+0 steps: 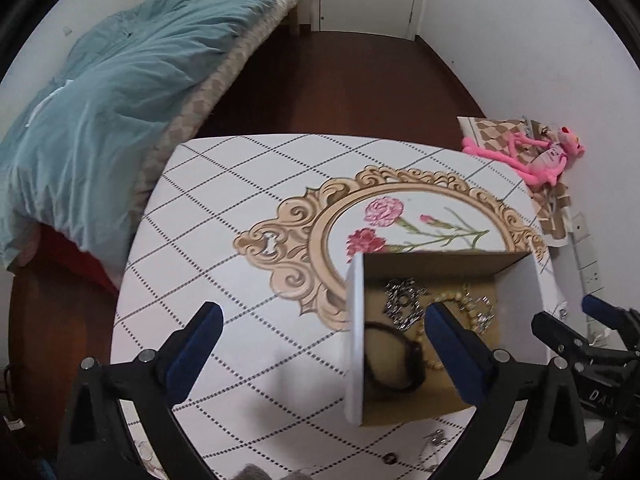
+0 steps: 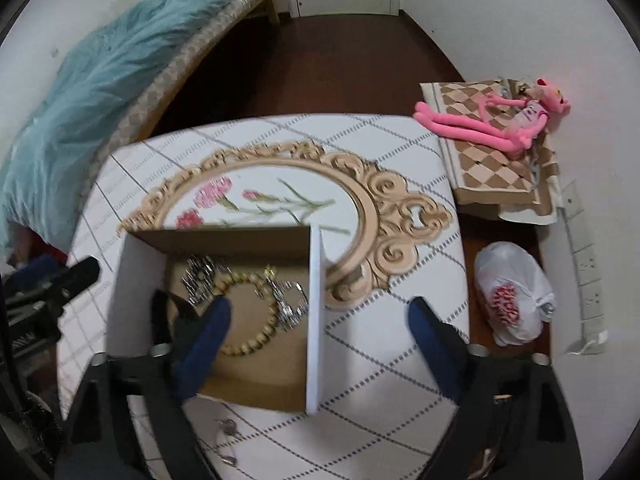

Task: Organize jewelry
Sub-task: 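Lift both grippers away from the box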

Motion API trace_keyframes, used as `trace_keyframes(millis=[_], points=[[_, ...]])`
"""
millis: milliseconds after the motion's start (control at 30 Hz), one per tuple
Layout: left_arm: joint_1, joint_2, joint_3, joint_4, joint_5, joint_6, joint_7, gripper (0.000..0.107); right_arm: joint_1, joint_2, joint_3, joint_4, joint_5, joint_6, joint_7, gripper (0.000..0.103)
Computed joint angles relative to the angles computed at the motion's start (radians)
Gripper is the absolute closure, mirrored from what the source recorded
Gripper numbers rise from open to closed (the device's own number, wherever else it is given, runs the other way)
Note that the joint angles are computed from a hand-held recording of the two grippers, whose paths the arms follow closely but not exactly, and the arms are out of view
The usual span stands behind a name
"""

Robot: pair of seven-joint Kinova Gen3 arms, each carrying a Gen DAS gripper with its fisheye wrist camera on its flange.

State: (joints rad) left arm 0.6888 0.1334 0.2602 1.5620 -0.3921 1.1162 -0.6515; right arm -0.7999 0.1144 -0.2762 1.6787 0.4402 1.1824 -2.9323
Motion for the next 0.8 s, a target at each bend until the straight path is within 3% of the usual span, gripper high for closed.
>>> trace_keyframes(millis=[400, 800], points=[[0.043, -0.051, 0.042, 0.048, -0.04, 0.037, 0.103, 0.005, -0.115, 0.012, -0.037, -0.017, 0.07, 0.14, -0.145, 0.004], [0.116, -0.12, 0.14, 0.016, -0.16, 0.171, 0.258, 0.005, -0.247, -0.028, -0.119, -0.081, 0.188, 0.365, -0.325, 0.004]])
